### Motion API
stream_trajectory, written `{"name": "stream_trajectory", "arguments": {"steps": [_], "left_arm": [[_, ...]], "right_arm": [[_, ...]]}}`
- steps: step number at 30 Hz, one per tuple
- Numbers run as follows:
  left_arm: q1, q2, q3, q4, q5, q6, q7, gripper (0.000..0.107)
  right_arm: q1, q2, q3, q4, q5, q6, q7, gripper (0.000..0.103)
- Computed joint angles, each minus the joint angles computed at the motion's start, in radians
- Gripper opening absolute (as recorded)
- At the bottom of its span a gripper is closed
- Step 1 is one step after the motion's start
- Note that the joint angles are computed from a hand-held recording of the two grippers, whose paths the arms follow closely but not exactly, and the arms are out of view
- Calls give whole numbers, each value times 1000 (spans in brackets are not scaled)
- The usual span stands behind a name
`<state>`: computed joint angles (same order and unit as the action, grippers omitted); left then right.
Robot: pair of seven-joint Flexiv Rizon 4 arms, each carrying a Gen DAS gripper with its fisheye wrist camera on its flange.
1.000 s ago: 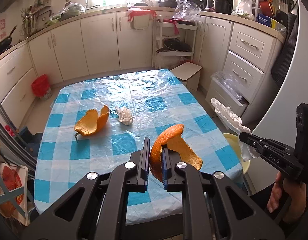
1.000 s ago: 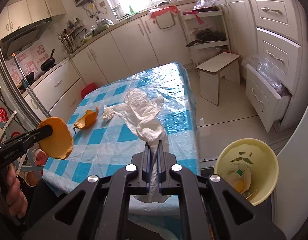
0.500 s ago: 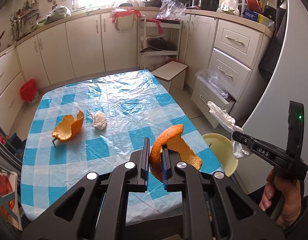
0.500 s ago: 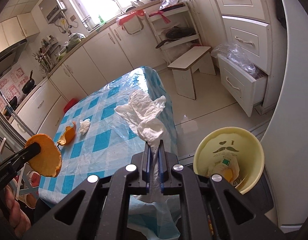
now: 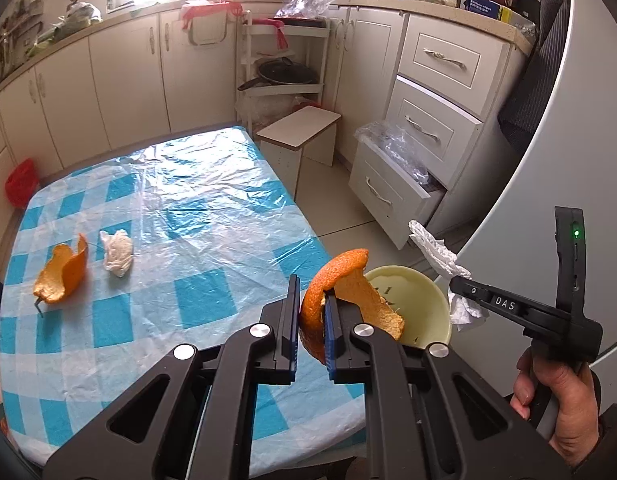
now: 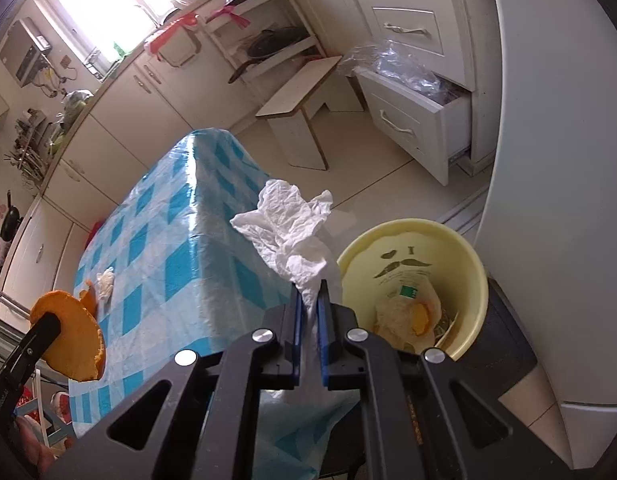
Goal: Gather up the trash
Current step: 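Carry the peel and tissue over the yellow bucket with both grippers, then open both grippers to drop peel and tissue into the bucket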
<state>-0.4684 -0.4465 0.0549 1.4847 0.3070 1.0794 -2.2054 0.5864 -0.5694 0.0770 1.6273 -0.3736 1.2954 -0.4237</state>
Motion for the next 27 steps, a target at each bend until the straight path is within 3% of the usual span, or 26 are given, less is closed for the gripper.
{"name": "stream_trajectory", "arguments": {"steps": [13, 17, 24, 27], "left_arm": [[-17, -240, -41, -249, -154, -79, 113, 10], [-29, -291, -39, -313, -180, -114, 136, 10], [-36, -340, -40, -365, -209, -155, 162, 10], [-39, -368, -42, -401, -220, -181, 174, 10]], "right_arm": [[-71, -45, 49, -11, 145, -63, 55, 10], [-73, -55, 40, -15, 163, -84, 87, 33], [-55, -40, 0, 28, 145, 9, 156, 38], [9, -12, -101, 80, 83, 98, 240, 46]]}}
